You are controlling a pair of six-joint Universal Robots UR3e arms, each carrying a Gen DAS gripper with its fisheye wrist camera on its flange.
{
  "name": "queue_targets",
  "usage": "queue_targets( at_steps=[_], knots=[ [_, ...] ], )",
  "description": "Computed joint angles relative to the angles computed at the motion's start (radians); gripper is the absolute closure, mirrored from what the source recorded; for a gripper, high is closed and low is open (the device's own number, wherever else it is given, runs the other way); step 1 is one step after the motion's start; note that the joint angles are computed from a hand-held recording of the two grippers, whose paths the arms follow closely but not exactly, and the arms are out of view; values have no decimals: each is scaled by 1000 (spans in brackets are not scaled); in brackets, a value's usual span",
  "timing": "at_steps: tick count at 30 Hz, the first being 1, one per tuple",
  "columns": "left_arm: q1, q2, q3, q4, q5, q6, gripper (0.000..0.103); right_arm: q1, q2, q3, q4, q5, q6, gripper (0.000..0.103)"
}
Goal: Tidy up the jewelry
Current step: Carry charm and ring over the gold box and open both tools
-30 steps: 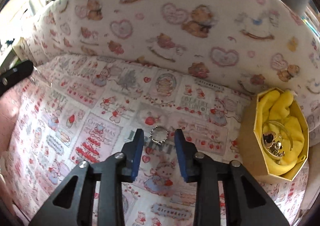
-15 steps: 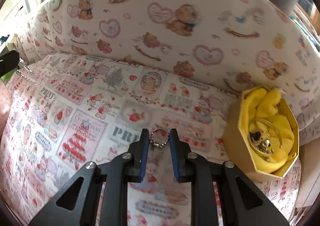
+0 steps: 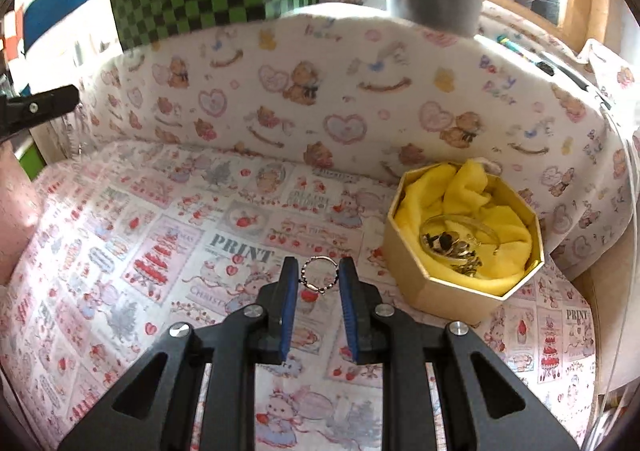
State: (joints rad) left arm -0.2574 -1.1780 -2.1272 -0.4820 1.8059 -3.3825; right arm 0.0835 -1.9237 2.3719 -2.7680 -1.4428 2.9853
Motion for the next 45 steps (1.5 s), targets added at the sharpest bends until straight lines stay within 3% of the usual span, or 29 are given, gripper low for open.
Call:
queue_targets(
  at_steps=[2, 4, 8, 10, 12, 17, 20, 22, 28, 34, 37, 40, 45],
  knots=[
    [-34, -3, -3, 30, 11, 1, 94, -83, -109, 27, 49, 64, -49, 84],
    [-84, -22, 0, 67, 46, 0, 94, -123, -134, 64, 0, 114, -41, 84],
    [-192, -57, 2, 152, 173, -67, 94, -271, -246, 132, 5, 253, -99, 84],
    [-222, -52, -4, 188, 191, -64, 94, -321, -299, 156, 6, 296, -119, 84],
    [-288, -85, 8, 227, 272, -52, 94, -372, -343, 171, 12, 344, -136, 84],
    [-395, -145, 61, 262, 341, -36, 94, -570, -546, 175, 213, 520, -223, 84],
    [-456, -216, 143, 253, 365, -23, 94, -769, -713, 150, 484, 688, -323, 84],
    [-454, -261, 207, 219, 310, -15, 94, -897, -773, 110, 684, 782, -399, 84],
    [-363, -463, 453, 30, 73, -23, 94, -1069, -700, 31, 981, 903, -569, 84],
    [-321, -653, 574, -23, -61, -69, 94, -1059, -483, 3, 957, 891, -555, 84],
    [-302, -697, 579, -16, -159, -60, 94, -1070, -443, -19, 1017, 899, -585, 84],
    [-311, -732, 599, -12, -175, -52, 94, -1034, -402, -11, 921, 856, -534, 84],
    [-307, -780, 654, -28, -213, -57, 94, -1003, -356, -35, 914, 817, -510, 84]
  ],
)
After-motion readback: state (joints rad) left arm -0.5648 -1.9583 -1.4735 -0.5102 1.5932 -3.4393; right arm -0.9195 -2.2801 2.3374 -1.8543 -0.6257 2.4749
